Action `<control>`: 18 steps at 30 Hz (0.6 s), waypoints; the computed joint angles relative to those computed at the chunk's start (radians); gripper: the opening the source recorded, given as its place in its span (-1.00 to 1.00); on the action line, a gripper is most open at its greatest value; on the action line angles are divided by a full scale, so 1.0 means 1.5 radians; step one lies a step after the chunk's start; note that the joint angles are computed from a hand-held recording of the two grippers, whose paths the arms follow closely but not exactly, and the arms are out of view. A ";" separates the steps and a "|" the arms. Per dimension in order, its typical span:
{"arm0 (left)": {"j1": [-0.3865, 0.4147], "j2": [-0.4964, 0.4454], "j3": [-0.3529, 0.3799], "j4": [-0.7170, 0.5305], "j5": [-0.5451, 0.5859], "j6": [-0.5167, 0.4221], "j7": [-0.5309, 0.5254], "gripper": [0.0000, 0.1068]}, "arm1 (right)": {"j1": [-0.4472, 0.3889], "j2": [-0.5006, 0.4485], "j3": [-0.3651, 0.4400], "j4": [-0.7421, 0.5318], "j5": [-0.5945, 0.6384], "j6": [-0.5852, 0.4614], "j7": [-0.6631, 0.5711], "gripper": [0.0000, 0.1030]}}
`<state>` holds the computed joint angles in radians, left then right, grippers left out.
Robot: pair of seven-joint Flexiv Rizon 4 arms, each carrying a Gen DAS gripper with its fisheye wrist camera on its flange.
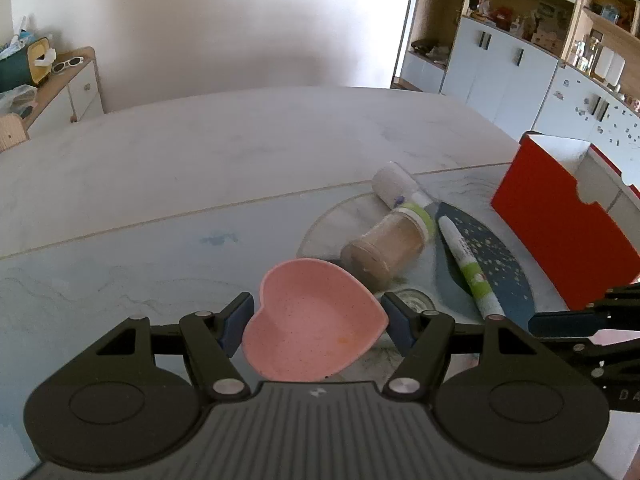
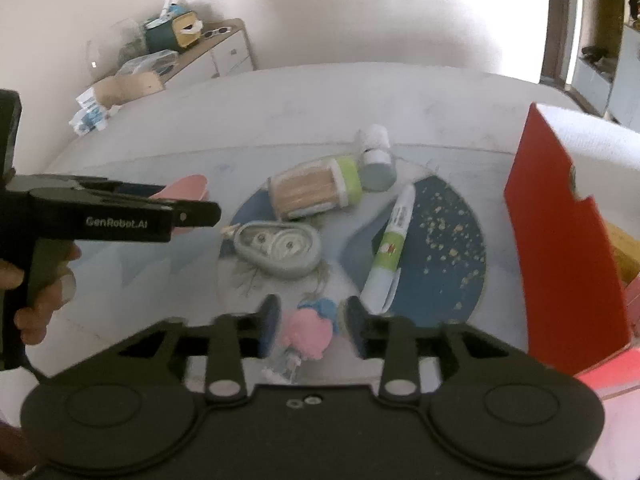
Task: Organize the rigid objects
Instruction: 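Grasp the pink heart dish with the left tool while the right tool grasps the pink pig figurine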
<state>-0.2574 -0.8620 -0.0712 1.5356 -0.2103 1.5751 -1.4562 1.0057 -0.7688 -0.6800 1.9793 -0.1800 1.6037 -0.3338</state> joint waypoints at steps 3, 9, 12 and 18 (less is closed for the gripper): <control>-0.003 0.009 0.000 0.014 -0.001 0.002 -0.008 0.31 | -0.010 0.001 0.018 -0.002 -0.002 0.003 -0.011 0.22; -0.012 0.020 0.010 0.033 -0.003 0.004 -0.025 0.31 | -0.063 -0.013 0.079 -0.041 -0.027 -0.031 -0.003 0.21; -0.017 0.024 0.016 0.041 -0.002 0.004 -0.035 0.31 | -0.080 -0.025 0.092 -0.058 -0.045 -0.045 0.012 0.16; -0.021 0.031 0.022 0.053 0.003 0.006 -0.046 0.31 | -0.071 -0.035 0.074 -0.064 -0.083 -0.061 0.048 -0.11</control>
<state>-0.2884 -0.8163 -0.0381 1.6156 -0.2066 1.5847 -1.5253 0.8988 -0.8213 -0.5691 1.8836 -0.3045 1.5125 -0.2619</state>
